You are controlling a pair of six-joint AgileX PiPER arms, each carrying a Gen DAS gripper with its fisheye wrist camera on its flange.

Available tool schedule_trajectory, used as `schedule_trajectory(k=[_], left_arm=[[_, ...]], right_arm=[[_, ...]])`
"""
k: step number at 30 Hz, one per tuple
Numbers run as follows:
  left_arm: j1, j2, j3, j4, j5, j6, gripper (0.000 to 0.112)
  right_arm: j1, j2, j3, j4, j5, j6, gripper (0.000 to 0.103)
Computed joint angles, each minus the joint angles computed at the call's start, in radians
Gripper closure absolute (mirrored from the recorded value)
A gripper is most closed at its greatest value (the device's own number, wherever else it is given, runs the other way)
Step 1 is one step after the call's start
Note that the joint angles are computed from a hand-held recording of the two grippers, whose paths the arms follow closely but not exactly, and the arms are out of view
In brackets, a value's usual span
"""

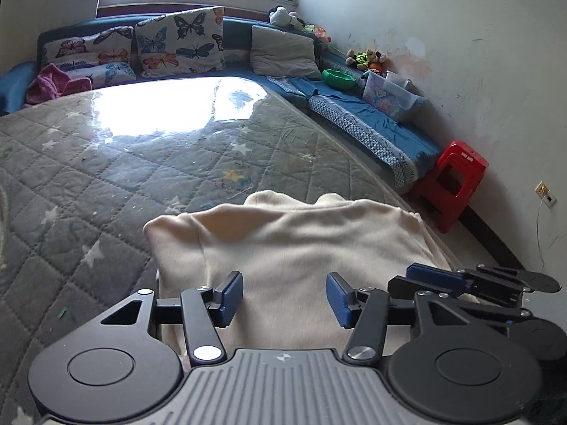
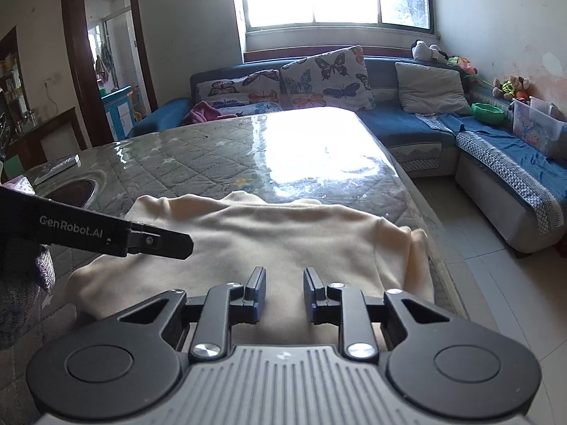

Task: Fold clothes
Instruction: 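Open both grippers to release the folded shirt and withdraw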

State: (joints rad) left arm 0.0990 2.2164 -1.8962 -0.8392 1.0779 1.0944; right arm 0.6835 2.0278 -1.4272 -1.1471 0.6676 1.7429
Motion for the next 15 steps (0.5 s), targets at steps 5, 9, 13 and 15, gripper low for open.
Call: schedule_trajectory(k=[5, 9, 13, 15], left_arm=[[0.035, -0.098, 0.182, -0.040, -0.079, 0.129, 0.051], [0.074, -0.151, 0.288, -0.090, -0.108, 0.218, 0.048], [0.094, -0.183, 0.363, -0.131, -0.144, 0.308, 0.045], [0.096, -0.187, 0.385, -0.139, -0.165, 0.342, 0.045]], right_arm=[[0.051, -0.019, 0.040, -0.032, 0.050, 0.081, 0.077], [0.088, -0.026, 0.056, -0.043, 0.085, 0.127, 0.072], [0.117, -0.013, 0.039, -0.032, 0.105, 0.119, 0.072], [0.120, 0.000, 0.022, -0.018, 0.105, 0.096, 0.072]])
